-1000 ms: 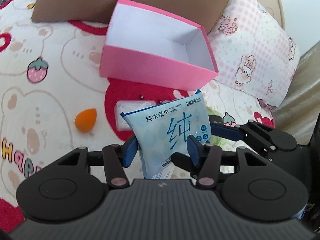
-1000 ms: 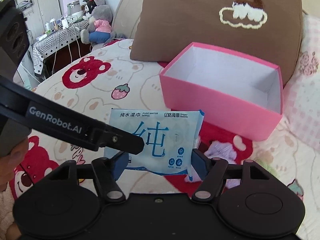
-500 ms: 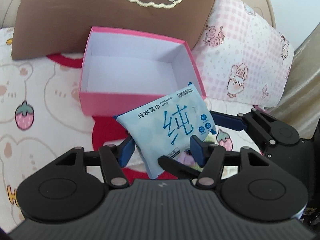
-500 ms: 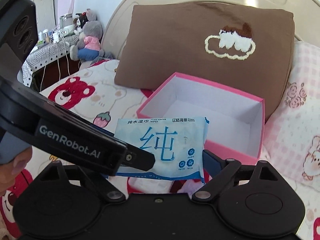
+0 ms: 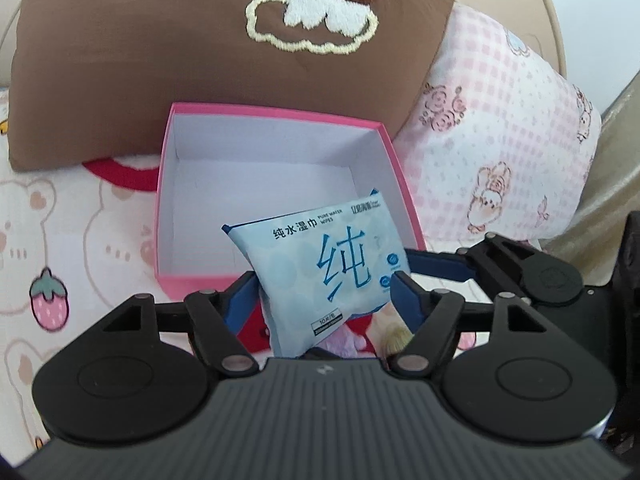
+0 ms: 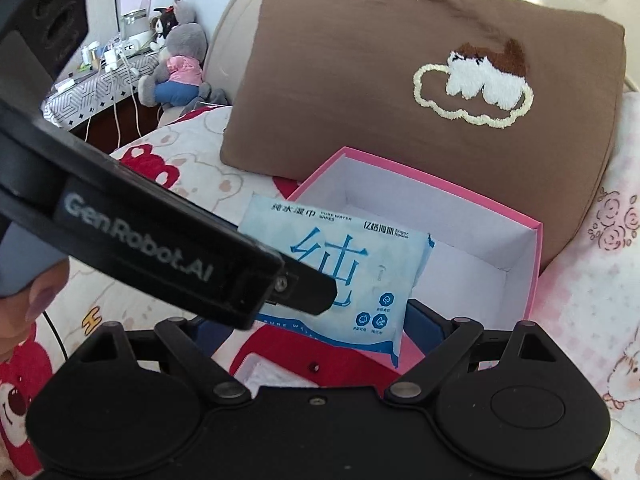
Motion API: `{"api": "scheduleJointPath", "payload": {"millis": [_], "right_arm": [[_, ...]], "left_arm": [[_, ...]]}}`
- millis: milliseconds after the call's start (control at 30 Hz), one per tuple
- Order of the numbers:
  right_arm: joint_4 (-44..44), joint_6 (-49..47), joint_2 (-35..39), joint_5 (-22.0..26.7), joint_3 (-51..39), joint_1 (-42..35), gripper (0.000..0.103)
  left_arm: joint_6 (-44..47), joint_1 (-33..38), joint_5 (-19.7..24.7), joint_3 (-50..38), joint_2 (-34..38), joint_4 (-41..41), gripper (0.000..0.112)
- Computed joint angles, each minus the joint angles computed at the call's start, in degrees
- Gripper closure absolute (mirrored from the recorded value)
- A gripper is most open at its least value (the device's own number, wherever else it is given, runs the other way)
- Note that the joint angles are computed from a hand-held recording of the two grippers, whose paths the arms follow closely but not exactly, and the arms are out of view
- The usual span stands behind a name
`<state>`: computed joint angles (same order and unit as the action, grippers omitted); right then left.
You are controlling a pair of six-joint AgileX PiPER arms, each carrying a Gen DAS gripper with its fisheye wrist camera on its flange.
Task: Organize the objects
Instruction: 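Carry the wet-wipes pack with the left gripper into the pink box, then lower the pack onto the box floor and open the left gripper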
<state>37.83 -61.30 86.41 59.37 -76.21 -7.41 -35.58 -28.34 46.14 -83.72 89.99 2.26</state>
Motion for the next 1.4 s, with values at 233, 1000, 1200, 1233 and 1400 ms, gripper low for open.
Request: {"api": "scheduleJointPath", "payload": {"millis": [233, 1000, 1200, 1233, 1400], "right_arm": [[-1.2, 3.6, 6.1, -2.6, -5.4, 2.2, 0.022], [-10.3, 20.6, 31.7, -3.9, -27.6, 4.9, 0.066], [-12.2, 26.3, 37.2, -0.3, -35.1, 5.3, 0.071], [-12.6, 26.5, 37.6, -0.3, -35.5, 5.7, 0.072], [-19.0, 28.5, 41.2, 1.3, -41.4, 7.9, 0.073]], "left_arm": [[5.7, 4.1, 0.4, -6.8, 7.1, -1.6, 0.042], [14.3, 10.3, 4.4, -29.4, 33.2, -4.8, 0.056], [13.9, 11.4, 5.7, -32.6, 36.4, -5.5, 0.058], [13.7, 11.4, 6.1, -33.3, 36.9, -5.2, 0.058], [13.0, 11.2, 6.6, -36.2, 39.7, -4.5, 0.061]]}}
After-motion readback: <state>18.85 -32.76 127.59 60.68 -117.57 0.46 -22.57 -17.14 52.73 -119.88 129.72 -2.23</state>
